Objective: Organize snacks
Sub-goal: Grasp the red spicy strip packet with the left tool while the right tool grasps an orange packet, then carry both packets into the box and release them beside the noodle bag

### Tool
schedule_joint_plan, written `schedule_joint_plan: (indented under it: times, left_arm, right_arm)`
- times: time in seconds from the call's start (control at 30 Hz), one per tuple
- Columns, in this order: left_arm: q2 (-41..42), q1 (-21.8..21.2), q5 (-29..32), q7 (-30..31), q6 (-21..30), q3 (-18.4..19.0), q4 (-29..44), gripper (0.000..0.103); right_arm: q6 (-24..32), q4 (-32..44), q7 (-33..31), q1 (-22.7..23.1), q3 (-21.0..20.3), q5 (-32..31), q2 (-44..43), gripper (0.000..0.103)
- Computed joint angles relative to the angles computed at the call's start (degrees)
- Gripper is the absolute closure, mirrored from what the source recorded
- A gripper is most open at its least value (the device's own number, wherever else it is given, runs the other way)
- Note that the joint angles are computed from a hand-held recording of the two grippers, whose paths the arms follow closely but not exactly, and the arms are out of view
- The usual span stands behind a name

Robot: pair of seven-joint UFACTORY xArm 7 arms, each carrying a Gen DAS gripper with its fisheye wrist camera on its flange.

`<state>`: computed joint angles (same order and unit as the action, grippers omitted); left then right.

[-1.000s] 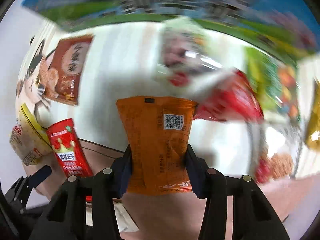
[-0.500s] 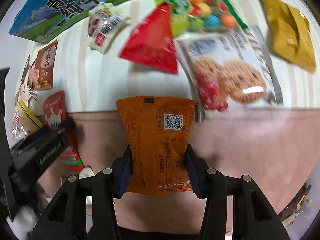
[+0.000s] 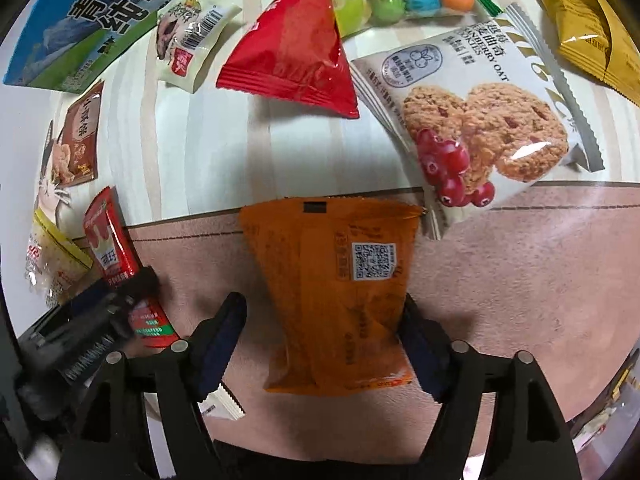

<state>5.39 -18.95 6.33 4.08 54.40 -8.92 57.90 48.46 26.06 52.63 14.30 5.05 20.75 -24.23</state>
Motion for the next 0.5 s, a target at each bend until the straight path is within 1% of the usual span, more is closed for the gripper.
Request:
schedule_joint_plan:
  times: [0.07, 0.13, 0.17, 0.2, 0.23, 0.27, 0.3, 0.33, 0.37, 0.4, 0.43, 0.47, 0.5]
  left_arm:
    - [0.2, -0.86, 1.83, -1.7, -0.34, -0.44, -0.14, 0.039]
    - [0.27, -1.05, 1.83, -2.85, -1.26, -0.42, -0.38, 0.039]
    - [0.2, -1.14, 1.68, -3.2, -1.86, -0.47, -0.73, 0.04]
    - [-0.49, -0.96, 1.27, -2.88, -2.26, -0.36, -1.28, 0.041]
    - [-2.24, -0.55, 0.91, -1.98, -2.56, -0.12, -2.6, 0.047]
    - [-4.12, -0.15, 0.53, -1.12, -3.18, 0.09, -4.49, 0.051]
    - [-4.56, 0.19, 0.3, -0.46, -3.3, 0.23, -4.68, 0.053]
    - [-4.74, 0.29, 0.22, -0.29, -3.42, 0.14, -4.75, 0.055]
    - [-5.14, 0.62, 0.15, 0.38, -3.27, 0.32, -4.71, 0.057]
    - [-5.85, 0.83, -0.07, 0.76, -3.65, 0.36, -5.38, 0.057]
    - [-6.48, 0.78, -0.06, 0.7, -4.15, 0.15, -6.11, 0.058]
    - [-7.72, 0.4, -0.27, 0.19, -4.12, -0.35, -7.05, 0.059]
    - [-8.18, 0.37, -0.64, 0.46, -4.3, -0.42, -7.24, 0.059]
  right_arm:
    - [-0.93, -1.19, 3.16, 1.24, 2.31, 0.36, -0.86, 0.024]
    - [-2.31, -0.25, 4.84, 1.83, 3.12, -0.35, 0.93, 0.028]
    - [-1.43, -0.17, 5.73, 2.05, 3.38, -1.17, 0.47, 0.032]
    - [-0.39, 0.01, 6.85, 1.97, 3.71, -2.47, 0.23, 0.038]
    - [2.72, 1.44, 10.05, 2.97, 5.17, -2.91, -1.56, 0.042]
    - [3.92, 1.37, 11.45, 3.73, 5.76, -3.27, -2.77, 0.044]
    - [4.83, 1.28, 12.14, 4.05, 5.76, -3.8, -3.54, 0.047]
    - [5.23, 0.97, 12.67, 4.44, 5.86, -3.99, -4.43, 0.049]
    - [7.59, 0.71, 13.32, 5.63, 5.19, -4.48, -6.65, 0.05]
    - [10.68, 1.57, 11.58, 6.22, 3.9, -4.1, -6.48, 0.051]
    - [11.52, 1.89, 12.23, 6.08, 5.01, -3.75, -7.19, 0.052]
    - [11.87, 1.87, 12.5, 6.19, 5.18, -3.76, -7.71, 0.052]
    - [11.28, 2.48, 13.02, 6.26, 5.63, -3.66, -6.71, 0.053]
